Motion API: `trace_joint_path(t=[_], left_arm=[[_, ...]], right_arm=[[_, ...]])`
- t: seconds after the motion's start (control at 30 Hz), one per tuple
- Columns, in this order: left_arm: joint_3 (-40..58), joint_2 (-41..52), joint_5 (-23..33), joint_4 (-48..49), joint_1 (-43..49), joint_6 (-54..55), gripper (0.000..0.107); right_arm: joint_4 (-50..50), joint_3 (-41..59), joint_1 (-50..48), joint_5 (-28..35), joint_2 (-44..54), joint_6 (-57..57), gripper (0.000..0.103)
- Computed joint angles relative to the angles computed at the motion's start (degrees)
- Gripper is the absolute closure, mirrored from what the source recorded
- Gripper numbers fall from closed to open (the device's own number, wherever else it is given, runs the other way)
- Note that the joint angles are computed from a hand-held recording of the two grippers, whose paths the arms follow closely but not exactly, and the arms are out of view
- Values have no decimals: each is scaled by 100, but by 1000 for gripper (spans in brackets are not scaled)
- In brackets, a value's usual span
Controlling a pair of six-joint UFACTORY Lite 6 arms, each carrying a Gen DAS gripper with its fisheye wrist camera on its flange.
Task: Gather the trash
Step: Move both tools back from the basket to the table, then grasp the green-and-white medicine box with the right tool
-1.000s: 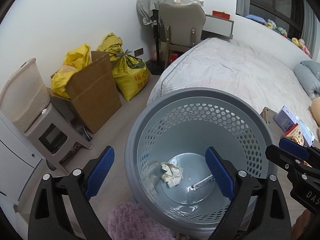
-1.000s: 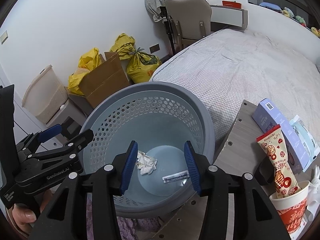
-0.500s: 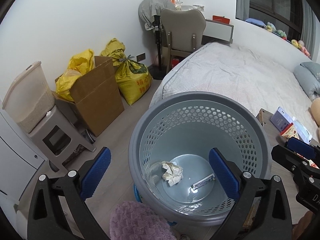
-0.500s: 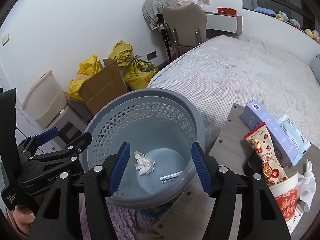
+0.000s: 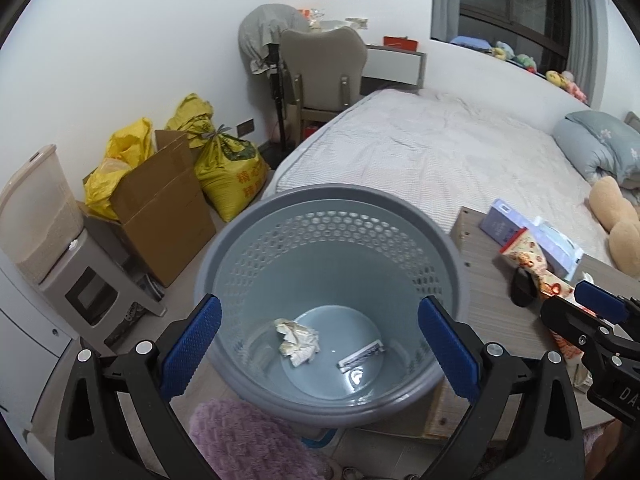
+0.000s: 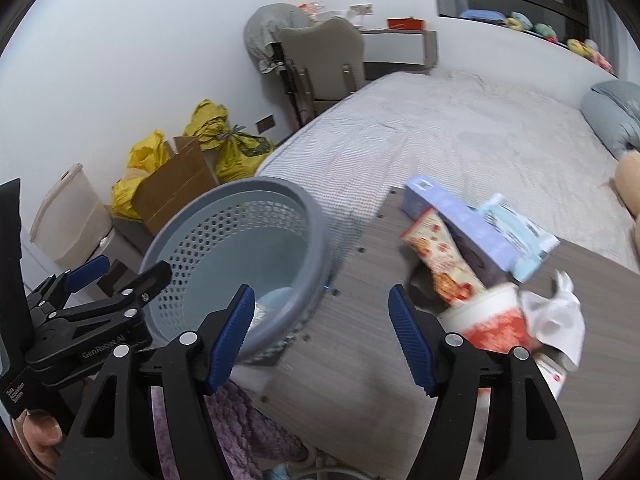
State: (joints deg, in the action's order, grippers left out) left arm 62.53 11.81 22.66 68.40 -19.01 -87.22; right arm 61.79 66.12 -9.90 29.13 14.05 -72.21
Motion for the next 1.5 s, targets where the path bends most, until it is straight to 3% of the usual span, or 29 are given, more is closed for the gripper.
trace_joint_path(t=[0.33,0.5,0.63,0.77,0.97,1.33,1.5], left_arm=[[565,494,3,-124,-974,-185,10],[1016,895,56,-414,-1339,-75,10],[1269,1176,320,-381,-1648,-188,10],[1421,1356,471,-469,-1844,-135,10],[1570,1494,579,-577,-1979,-21,10],[1877,1765,457,-1031,-2088,367,10],[2337,2119,497,-1395,-2295,694,10]], right_arm=[[-38,-734,-1585,-169,-379,-464,36],[-237,-811,-2142,-327,-44,-526,36],[-265,-754,-2344,-475,348,-641,36],[-106,-588,-2519,-205,697,-715,36],[18,-600,-2296,-166,689,-826,36],[-214,-294,-2646,-350,1054,-586,36],[-165,-6,-3002,-54,1304,-760,36]])
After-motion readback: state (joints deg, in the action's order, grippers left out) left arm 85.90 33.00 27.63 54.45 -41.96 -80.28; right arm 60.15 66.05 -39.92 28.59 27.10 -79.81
